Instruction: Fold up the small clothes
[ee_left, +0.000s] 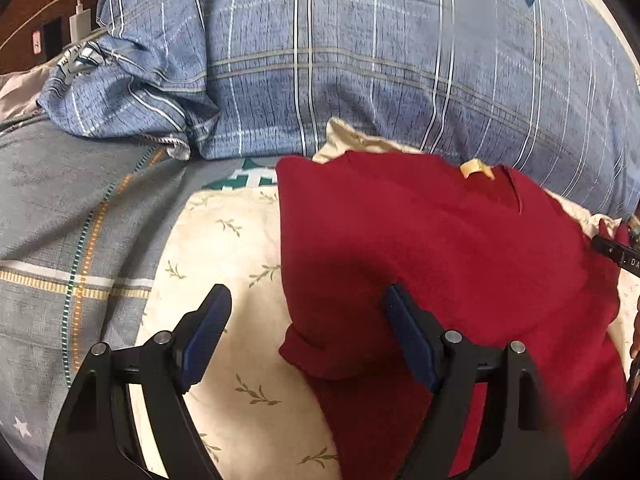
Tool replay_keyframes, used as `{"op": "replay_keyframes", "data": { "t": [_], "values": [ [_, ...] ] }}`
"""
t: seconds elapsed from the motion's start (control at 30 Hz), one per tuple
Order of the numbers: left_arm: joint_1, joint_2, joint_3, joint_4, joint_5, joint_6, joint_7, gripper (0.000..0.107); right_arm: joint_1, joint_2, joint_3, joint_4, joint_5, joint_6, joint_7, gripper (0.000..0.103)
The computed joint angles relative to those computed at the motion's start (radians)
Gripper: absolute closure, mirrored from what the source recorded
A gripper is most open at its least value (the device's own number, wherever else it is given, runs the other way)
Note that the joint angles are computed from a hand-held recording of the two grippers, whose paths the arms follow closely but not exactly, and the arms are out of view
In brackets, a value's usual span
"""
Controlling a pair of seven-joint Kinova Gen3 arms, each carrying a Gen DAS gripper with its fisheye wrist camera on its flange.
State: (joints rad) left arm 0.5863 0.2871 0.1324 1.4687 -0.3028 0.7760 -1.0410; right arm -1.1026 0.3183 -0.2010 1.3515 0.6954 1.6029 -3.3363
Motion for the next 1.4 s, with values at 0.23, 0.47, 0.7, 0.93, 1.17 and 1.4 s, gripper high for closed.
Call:
{"op": "replay_keyframes", "data": {
  "t": [0.23, 0.47, 0.7, 0.93, 1.17, 1.4],
  "values": [
    [-0.002, 0.01, -0.003, -0.002, 0.008, 0.007, -0.005, 0.028, 0.021, 0.059, 0.008, -0.037, -0.008, -0.068, 0.129, 0.097],
    [0.01, 0.023, -0.005, -0.014, -0.005, 0.02, -0.005, 0.028, -0.028, 0.115, 0.06, -0.109, 0.01, 0.052, 0.141, 0.098],
    [0.015, 0.021, -0.007, -0.018, -0.01, 0.028, 0.003, 0.028, -0.1, 0.145, 0.083, -0.209, 0.017, 0.123, 0.103, 0.074],
    [0.037, 0.019, -0.014, -0.014, -0.049, 0.028, 0.033, 0.028, -0.118, 0.158, 0.073, -0.237, 0.006, -0.032, 0.116, 0.061],
    [0.031, 0.006, -0.008, -0.011, -0.049, 0.025, 0.03, 0.028, -0.091, 0.181, 0.097, -0.243, -0.062, -0.07, 0.151, 0.061],
    [0.018, -0.037, 0.007, 0.016, -0.045, -0.027, 0.024, 0.028, -0.134, 0.172, 0.116, -0.257, -0.027, -0.03, 0.135, 0.055]
  ]
}}
